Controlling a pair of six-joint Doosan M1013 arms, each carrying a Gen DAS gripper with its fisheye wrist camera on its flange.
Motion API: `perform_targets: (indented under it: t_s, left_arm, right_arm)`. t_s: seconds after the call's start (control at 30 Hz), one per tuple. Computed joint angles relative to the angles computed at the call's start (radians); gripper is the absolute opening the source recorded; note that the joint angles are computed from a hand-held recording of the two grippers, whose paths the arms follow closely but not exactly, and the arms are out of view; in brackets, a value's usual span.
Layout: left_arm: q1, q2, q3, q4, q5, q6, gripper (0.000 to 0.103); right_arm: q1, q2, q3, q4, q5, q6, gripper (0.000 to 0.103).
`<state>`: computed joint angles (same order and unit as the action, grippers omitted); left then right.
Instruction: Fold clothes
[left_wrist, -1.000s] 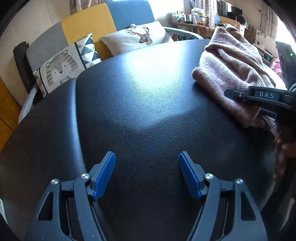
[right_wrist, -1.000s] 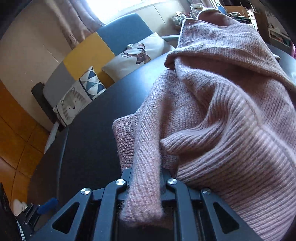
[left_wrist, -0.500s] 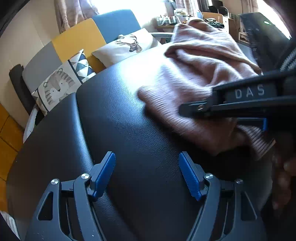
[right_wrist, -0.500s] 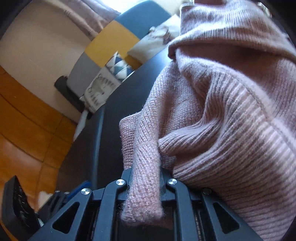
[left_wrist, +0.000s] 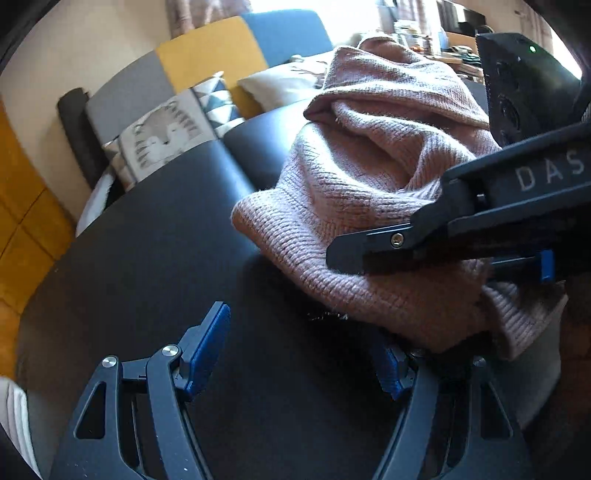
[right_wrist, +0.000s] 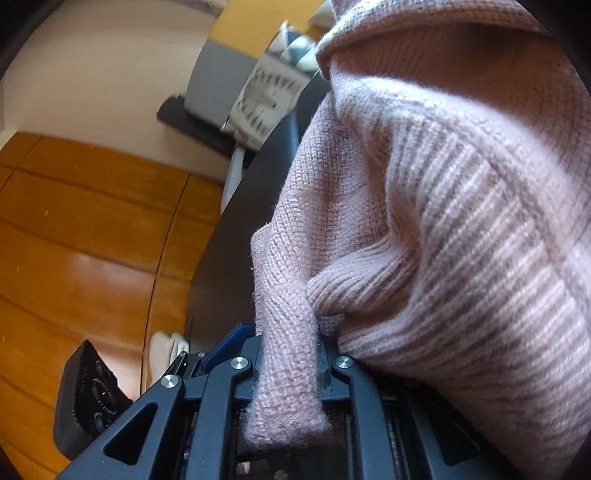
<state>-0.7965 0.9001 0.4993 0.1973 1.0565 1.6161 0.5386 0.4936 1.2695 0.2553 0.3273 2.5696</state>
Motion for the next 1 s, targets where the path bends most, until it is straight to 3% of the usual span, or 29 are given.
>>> perform_targets:
  t_s: [0.03, 0.13, 0.17, 0.27, 0.37, 0.47, 0.53, 0.63, 0.73, 0.8, 0.87, 0.93, 1.0]
  left_arm:
    - [0.005, -0.01, 0.019, -0.005, -0.012, -0.01, 0.074]
    - [0.017, -0.037, 0.07, -0.021, -0.042, -0.034, 0.074]
    - [0.021, -0.043, 0.08, -0.031, -0.046, -0.033, 0.074]
    - [0.025, -0.066, 0.118, -0.054, -0.082, -0.012, 0.074]
    - [0.026, -0.093, 0.16, -0.09, -0.144, 0.033, 0.074]
    - [0.021, -0.114, 0.19, -0.122, -0.202, 0.099, 0.074]
    - [0.012, -0.122, 0.201, -0.107, -0.231, 0.132, 0.074]
    - [0.006, -0.104, 0.16, -0.101, -0.211, 0.177, 0.074]
    - [0.011, -0.105, 0.147, -0.164, -0.208, 0.23, 0.074]
    - [0.011, -0.103, 0.139, -0.183, -0.208, 0.259, 0.074]
    - [0.005, -0.103, 0.141, -0.17, -0.211, 0.265, 0.074]
    - [0.0, -0.084, 0.109, -0.156, -0.192, 0.274, 0.074]
    - [-0.006, -0.059, 0.065, -0.136, -0.16, 0.278, 0.074]
  right_arm:
    - [0.001, 0.012, -0.017, 0.05, 0.007, -0.055, 0.014]
    - [0.012, 0.044, -0.071, 0.022, 0.04, -0.058, 0.017]
    - [0.017, 0.051, -0.089, -0.034, 0.06, -0.011, 0.018]
    - [0.044, 0.037, -0.106, -0.393, 0.118, 0.304, 0.023]
    - [0.065, 0.004, -0.092, -0.631, 0.166, 0.439, 0.024]
    - [0.088, -0.027, -0.078, -0.724, 0.258, 0.468, 0.024]
    - [0.101, -0.04, -0.061, -0.781, 0.277, 0.513, 0.025]
    - [0.081, -0.041, -0.063, -0.669, 0.263, 0.422, 0.025]
    - [0.086, -0.056, -0.054, -0.747, 0.286, 0.46, 0.025]
    - [0.103, -0.042, -0.102, -0.849, 0.424, 0.464, 0.027]
    - [0.11, -0.02, -0.147, -0.847, 0.541, 0.385, 0.028]
    - [0.105, 0.005, -0.187, -0.798, 0.624, 0.297, 0.028]
    - [0.101, 0.024, -0.21, -0.768, 0.644, 0.257, 0.028]
